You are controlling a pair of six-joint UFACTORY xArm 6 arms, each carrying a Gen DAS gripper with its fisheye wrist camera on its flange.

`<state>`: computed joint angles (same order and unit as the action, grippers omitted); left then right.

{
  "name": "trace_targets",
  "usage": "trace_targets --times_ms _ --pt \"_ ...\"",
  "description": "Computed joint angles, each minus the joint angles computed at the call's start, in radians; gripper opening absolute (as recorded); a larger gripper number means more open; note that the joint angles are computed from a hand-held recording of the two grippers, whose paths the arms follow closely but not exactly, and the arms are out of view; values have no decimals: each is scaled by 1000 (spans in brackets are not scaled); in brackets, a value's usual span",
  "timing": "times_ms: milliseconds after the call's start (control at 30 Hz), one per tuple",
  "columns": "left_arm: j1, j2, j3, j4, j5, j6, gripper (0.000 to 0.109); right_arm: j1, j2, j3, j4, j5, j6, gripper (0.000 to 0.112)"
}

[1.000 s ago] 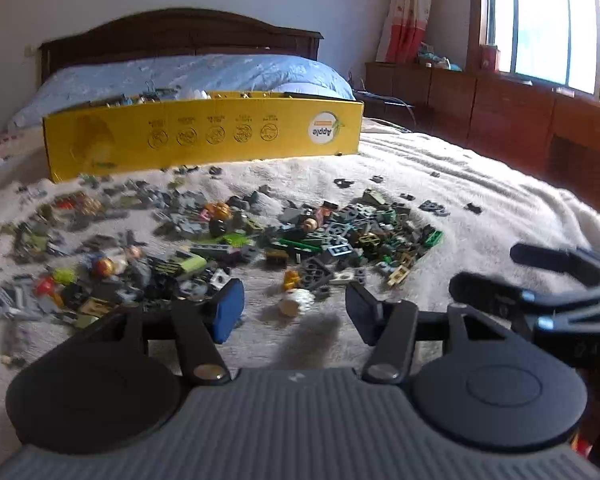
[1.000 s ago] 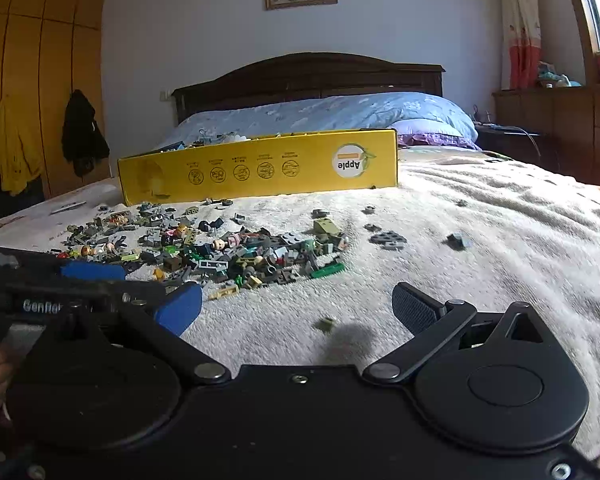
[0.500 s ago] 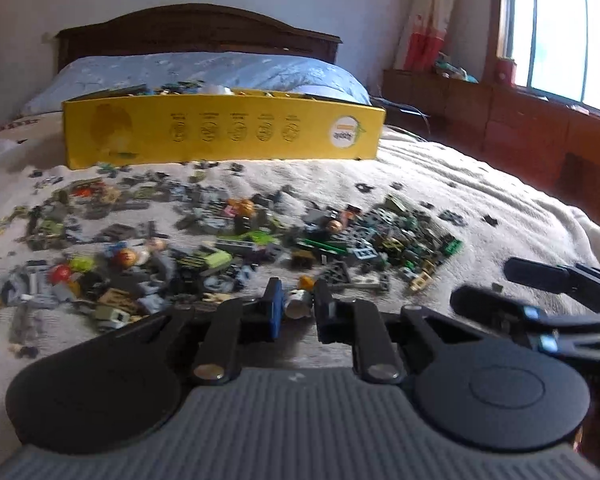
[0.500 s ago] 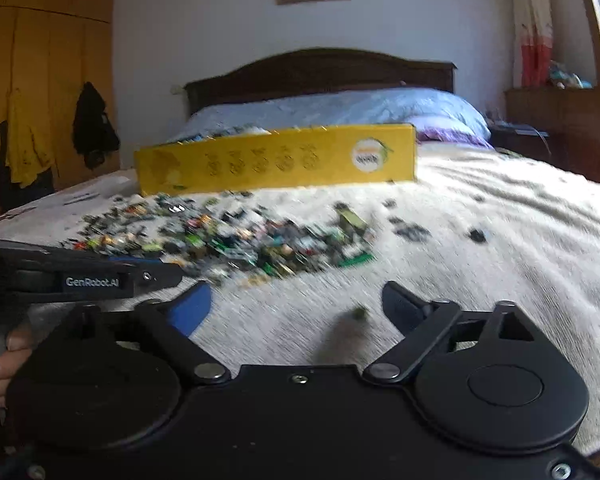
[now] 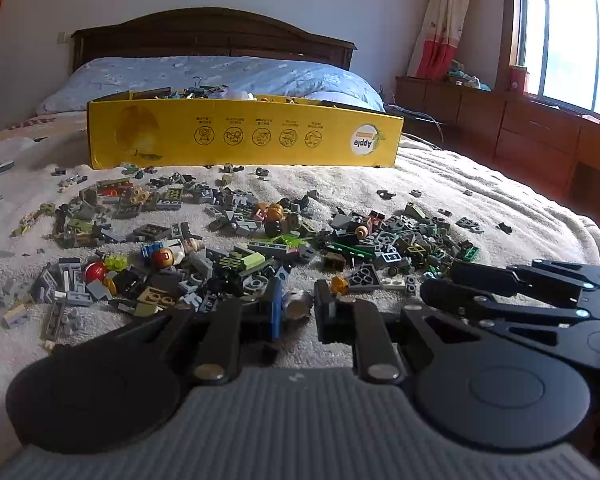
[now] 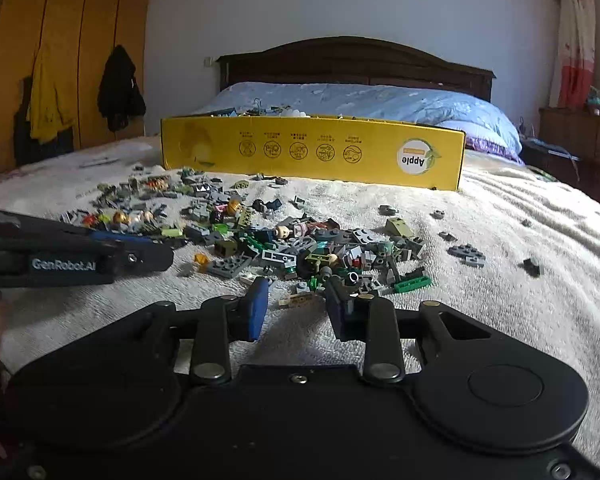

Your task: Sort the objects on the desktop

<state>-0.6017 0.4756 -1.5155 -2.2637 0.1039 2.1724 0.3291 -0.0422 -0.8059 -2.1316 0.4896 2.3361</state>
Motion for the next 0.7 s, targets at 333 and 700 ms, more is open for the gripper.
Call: trace_targets --times_ms 333,700 --pt "-3 -5 3 -27 1 35 20 23 -26 32 18 15 -33 20" --pt "-4 -11 6 -55 7 78 20 35 -65 78 22 11 -2 24"
